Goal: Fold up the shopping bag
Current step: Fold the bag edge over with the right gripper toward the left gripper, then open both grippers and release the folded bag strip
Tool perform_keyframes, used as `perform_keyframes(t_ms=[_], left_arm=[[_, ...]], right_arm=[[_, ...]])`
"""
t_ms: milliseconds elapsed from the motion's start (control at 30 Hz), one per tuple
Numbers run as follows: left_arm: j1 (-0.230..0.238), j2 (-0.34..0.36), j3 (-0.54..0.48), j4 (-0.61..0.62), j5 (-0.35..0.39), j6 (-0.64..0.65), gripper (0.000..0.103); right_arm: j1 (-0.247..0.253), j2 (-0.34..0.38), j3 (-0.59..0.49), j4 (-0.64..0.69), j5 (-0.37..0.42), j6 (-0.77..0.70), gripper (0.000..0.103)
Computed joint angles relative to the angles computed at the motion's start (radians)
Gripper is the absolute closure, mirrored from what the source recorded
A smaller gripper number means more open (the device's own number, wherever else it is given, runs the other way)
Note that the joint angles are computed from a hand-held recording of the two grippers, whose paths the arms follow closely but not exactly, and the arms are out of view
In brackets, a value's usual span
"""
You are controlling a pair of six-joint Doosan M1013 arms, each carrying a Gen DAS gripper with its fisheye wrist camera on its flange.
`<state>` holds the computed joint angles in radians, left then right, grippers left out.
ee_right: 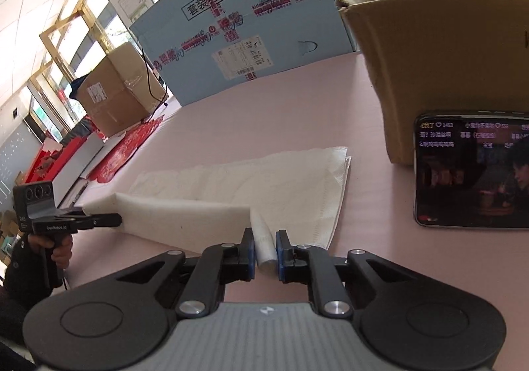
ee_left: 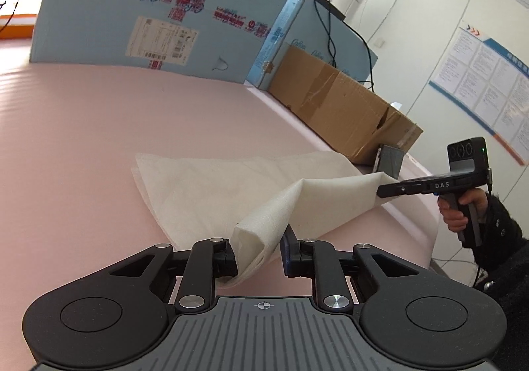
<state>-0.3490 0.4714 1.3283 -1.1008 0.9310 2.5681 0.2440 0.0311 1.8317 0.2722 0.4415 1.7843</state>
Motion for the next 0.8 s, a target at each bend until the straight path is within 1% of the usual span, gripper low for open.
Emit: perform_keyframes(t_ms=[33, 100, 133, 167, 200, 233, 267, 300, 433, 500, 567, 600, 667, 700, 733, 800], left_arm=[[0.001, -0.003, 0.007, -0.025, -0.008, 0.023, 0.058], [0.009, -0.002, 0.019, -0.101, -0.004, 0.043, 0.058], [0.010, -0.002, 0.022, -0.118, -0.003, 0.037, 0.062], [0.006, -0.005, 0.025, -0.100, -0.019, 0.013, 0.072], [-0.002, -0.008, 0.025, -0.053, -0.044, -0.019, 0.090], [-0.009, -0.010, 0.024, -0.008, -0.064, -0.049, 0.092], [-0.013, -0.008, 0.022, 0.028, -0.071, -0.083, 0.092], [-0.016, -0.005, 0.019, 0.054, -0.076, -0.108, 0.092], [-0.027, -0.007, 0.017, 0.104, -0.104, -0.120, 0.093], [-0.037, -0.015, 0.021, 0.145, -0.135, -0.101, 0.093], [-0.050, -0.023, 0.026, 0.187, -0.163, -0.079, 0.093], [-0.053, -0.024, 0.026, 0.200, -0.170, -0.071, 0.093], [-0.054, -0.022, 0.021, 0.208, -0.170, -0.064, 0.093], [-0.053, -0.021, 0.018, 0.209, -0.169, -0.060, 0.093], [-0.053, -0.020, 0.016, 0.210, -0.168, -0.055, 0.093], [-0.053, -0.019, 0.011, 0.212, -0.164, -0.038, 0.093]], right_arm=[[-0.002, 0.002, -0.002, 0.013, 0.002, -0.010, 0.091], [-0.006, 0.007, -0.007, 0.039, 0.006, -0.028, 0.091], [-0.008, 0.004, -0.006, 0.044, 0.008, -0.028, 0.091], [-0.008, -0.001, -0.006, 0.038, 0.013, -0.015, 0.091], [-0.010, -0.002, -0.006, 0.022, 0.016, 0.008, 0.088], [-0.011, -0.003, -0.006, 0.008, 0.018, 0.029, 0.084], [-0.014, -0.005, -0.006, 0.011, 0.019, 0.036, 0.083], [-0.016, -0.004, -0.008, -0.010, 0.018, 0.082, 0.083], [0.021, 0.004, -0.027, -0.322, 0.066, 0.381, 0.082], [0.059, 0.005, -0.035, -0.542, 0.119, 0.559, 0.084], [0.098, 0.007, -0.043, -0.724, 0.185, 0.697, 0.083], [0.119, 0.002, -0.042, -0.813, 0.201, 0.762, 0.083], [0.162, -0.006, -0.040, -0.984, 0.243, 0.882, 0.079], [0.190, -0.008, -0.041, -1.095, 0.272, 0.948, 0.071], [0.222, -0.006, -0.042, -1.218, 0.300, 1.013, 0.067], [0.255, 0.003, -0.043, -1.362, 0.285, 1.079, 0.063]])
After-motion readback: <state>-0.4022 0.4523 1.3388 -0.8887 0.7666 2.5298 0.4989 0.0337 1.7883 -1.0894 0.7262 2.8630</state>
